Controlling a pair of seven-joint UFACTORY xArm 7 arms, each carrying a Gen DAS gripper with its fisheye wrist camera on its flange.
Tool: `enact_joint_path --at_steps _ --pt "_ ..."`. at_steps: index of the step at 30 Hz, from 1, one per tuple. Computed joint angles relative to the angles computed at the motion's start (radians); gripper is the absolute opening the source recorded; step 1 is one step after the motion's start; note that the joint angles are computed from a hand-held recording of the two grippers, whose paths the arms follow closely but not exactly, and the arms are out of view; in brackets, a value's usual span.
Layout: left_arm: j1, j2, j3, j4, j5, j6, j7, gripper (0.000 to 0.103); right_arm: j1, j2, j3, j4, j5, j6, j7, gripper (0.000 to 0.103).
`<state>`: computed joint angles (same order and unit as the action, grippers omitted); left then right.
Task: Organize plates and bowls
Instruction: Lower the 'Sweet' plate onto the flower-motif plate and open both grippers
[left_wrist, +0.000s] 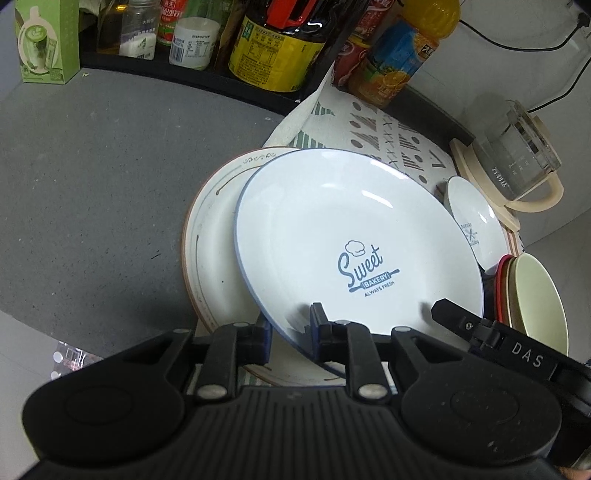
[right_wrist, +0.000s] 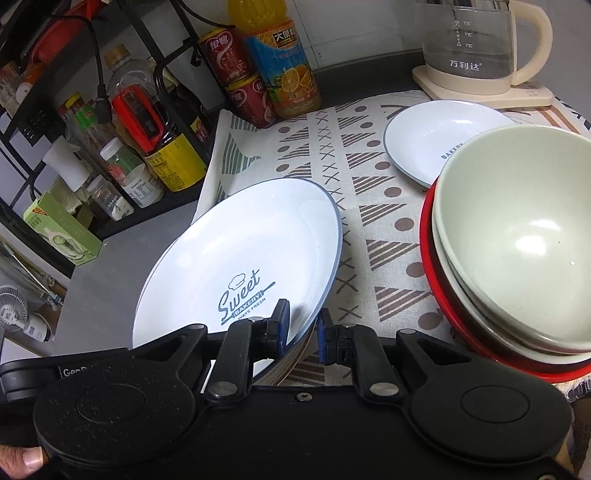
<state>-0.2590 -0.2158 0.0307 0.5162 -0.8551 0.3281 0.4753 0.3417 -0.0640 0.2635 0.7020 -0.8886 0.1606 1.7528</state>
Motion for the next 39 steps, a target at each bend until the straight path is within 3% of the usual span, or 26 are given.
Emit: enact_joint_path --at_steps 17,20,24,29,34,39 --pt "0.068 0.05 -0.029 0.064 0.169 0.119 -0.137 0.028 0.05 0.033 -0.02 0.033 0.096 0.058 -0.116 0.013" --pt "0.087 0.033 -0.048 0.057 0.259 0.091 -0.213 0.031 0.059 0.042 -0.024 0.041 0.12 0.072 -0.141 0.013" --pt "0.081 0.02 -0.029 0.053 0.268 0.073 -0.212 0.035 0.07 0.054 -0.03 0.051 0.131 0.083 -0.148 0.013" --pt "0.082 0.007 -0.025 0.033 0.328 -0.021 -0.239 0.045 0.084 0.068 -0.04 0.062 0.146 0.093 -0.156 0.013" --pt "0.097 0.045 -0.018 0.047 0.38 -0.039 -0.276 0.049 0.097 0.08 -0.048 0.069 0.17 0.096 -0.177 0.014" --pt "0.118 0.074 -0.024 0.051 0.437 -0.031 -0.306 0.049 0.107 0.097 -0.062 0.081 0.12 0.104 -0.13 0.015"
